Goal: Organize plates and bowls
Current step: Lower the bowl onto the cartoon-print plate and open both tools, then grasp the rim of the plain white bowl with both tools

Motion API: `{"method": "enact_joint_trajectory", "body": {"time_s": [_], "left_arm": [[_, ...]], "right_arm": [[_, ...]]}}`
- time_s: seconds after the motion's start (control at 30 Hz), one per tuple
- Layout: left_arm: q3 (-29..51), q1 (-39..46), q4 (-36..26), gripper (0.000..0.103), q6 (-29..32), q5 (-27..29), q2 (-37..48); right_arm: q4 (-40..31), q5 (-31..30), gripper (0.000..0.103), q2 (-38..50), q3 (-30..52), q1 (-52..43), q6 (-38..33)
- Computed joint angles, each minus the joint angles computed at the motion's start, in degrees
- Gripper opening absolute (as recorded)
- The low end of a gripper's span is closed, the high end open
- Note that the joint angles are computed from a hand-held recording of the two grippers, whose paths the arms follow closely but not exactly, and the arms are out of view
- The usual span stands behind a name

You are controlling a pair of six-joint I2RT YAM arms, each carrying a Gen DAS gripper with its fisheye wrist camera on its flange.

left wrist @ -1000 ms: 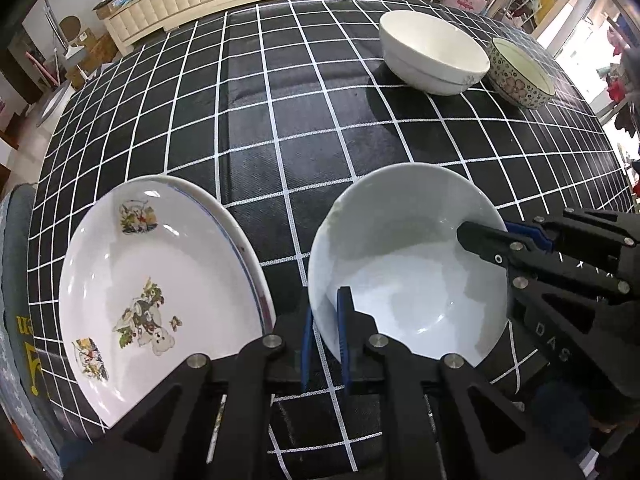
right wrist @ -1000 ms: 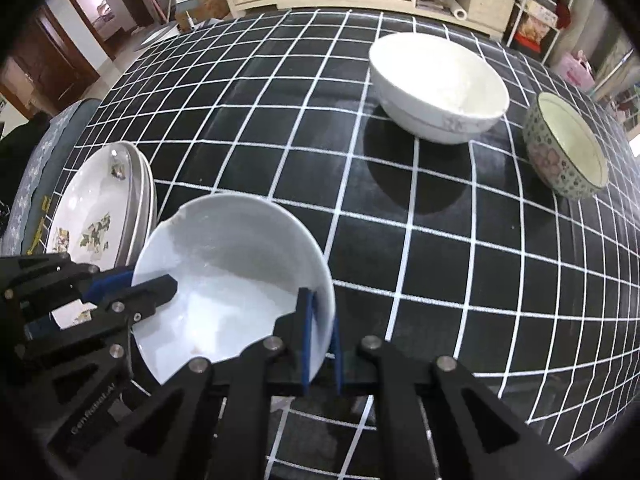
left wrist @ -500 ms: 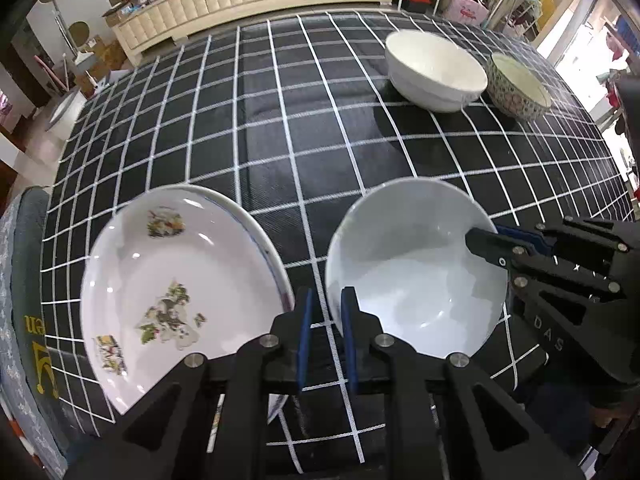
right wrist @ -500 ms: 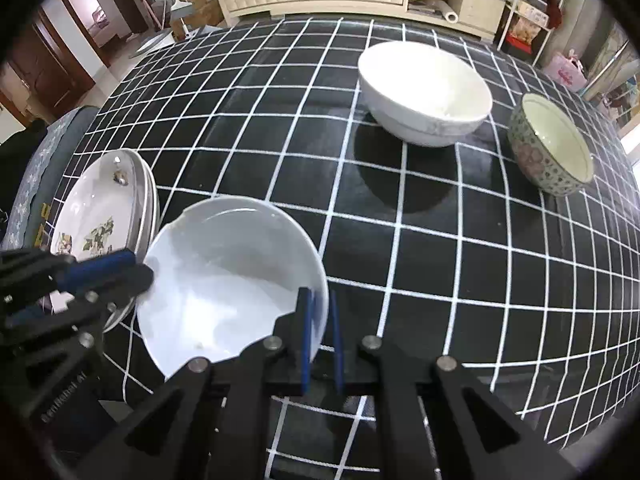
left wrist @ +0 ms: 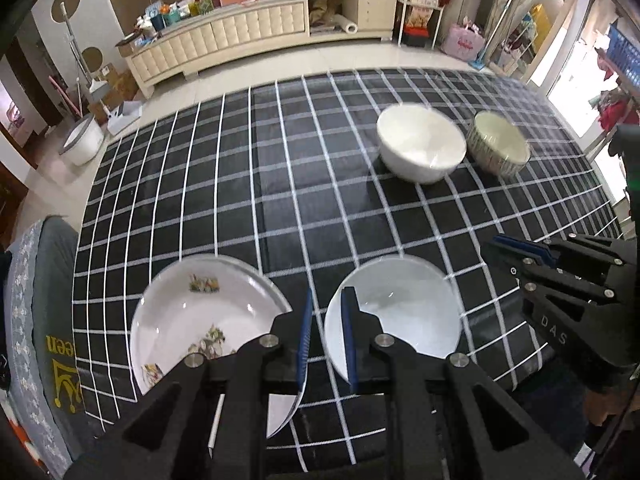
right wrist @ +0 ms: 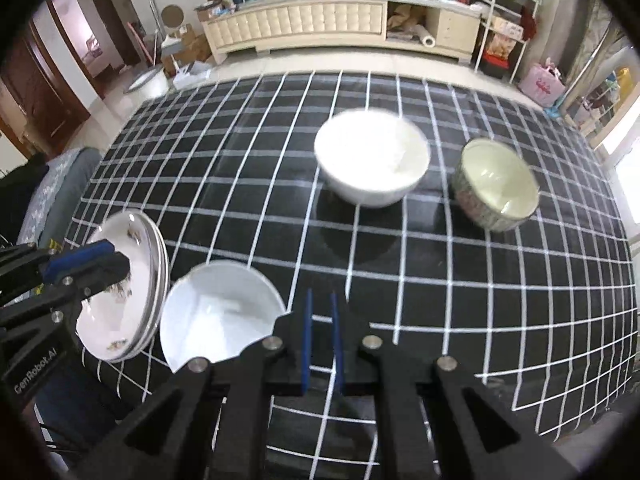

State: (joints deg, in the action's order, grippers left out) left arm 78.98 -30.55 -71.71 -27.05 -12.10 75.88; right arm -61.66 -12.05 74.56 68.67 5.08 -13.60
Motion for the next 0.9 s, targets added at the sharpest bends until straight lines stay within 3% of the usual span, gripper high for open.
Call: {"method": "enact_joint_trajectory", "body": {"time_s": [0.2,0.37,0.53,0.9], "left_arm": [[9.0,-0.4,-1.5,0.015,1.6,-0.3,5.0],[15.2,0.3,-1.6,0.016,3.3,0.9,10.1],[19.5,1.3,-0.9,0.024,5.8,2.3,14.6],[29.5,5.7,0.2,0.030,11.5,5.8,28.2]], "right_arm": [[-1.4,-0.9,0.035,2.8,6.9,-2.4,-1.7],[-2.0,-1.4,0.037,6.2,12.1,-4.5,-3.7],[-0.8,-1.5,0.049,9.9,15.1,-5.7,-3.9],[1.8,0.2,0.054,21.2,20.8,-5.0,-2.9]]}}
